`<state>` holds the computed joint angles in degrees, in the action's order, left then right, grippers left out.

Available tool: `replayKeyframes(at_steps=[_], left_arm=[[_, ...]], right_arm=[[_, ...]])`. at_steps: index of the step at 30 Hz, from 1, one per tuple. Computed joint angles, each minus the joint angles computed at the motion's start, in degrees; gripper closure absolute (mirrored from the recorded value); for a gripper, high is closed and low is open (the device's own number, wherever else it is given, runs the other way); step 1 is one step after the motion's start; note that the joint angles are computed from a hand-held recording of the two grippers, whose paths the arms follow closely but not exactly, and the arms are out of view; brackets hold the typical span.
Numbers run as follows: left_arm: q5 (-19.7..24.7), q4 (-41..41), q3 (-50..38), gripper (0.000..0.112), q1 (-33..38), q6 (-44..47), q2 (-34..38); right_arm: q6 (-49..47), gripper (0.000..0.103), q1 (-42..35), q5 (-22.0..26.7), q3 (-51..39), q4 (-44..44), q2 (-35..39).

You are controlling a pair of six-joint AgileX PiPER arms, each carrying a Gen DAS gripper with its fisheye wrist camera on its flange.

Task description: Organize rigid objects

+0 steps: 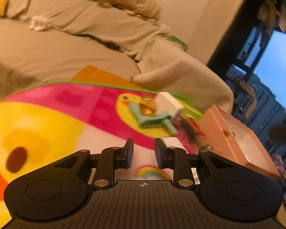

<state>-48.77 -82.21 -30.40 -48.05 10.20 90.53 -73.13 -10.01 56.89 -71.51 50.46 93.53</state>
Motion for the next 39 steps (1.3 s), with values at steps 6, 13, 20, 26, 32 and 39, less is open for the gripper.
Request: replayKeyframes(at_steps=[6, 13, 20, 26, 32, 39], left_arm=[[-5.6, -8.1, 1.3, 0.086, -1.4, 1.6, -1.0], [-2.6, -4.2, 3.2, 0.086, 0.2, -2.6, -2.0], [-0.1, 0.5, 6.0, 0.086, 2.3, -8.7, -3.6], [-0.1, -1.0, 5.0, 0.086, 1.8, -6.0, -3.1], [0.0, -1.5, 4.7, 0.086, 1.8, -5.1, -3.0], [0.1, -1.4, 4.6, 0.086, 2.0, -5.1, -2.9]], right_arm=[[22.3, 0.022, 22.1, -9.3, -14.6, -14.9, 12.0], [45.2, 0.022, 36.8, -9.9, -39.8, -36.0, 32.4], [44.4, 0.052, 35.3, -1.1, -47.1, -36.1, 37.7], [33.2, 0.052, 31.4, 1.3, -28.6, -31.3, 25.6], [30.1, 0.045, 29.1, 11.2, -26.4, -35.8, 20.6], [46.6, 0.046, 27.7, 9.9, -51.8, -39.8, 31.6]])
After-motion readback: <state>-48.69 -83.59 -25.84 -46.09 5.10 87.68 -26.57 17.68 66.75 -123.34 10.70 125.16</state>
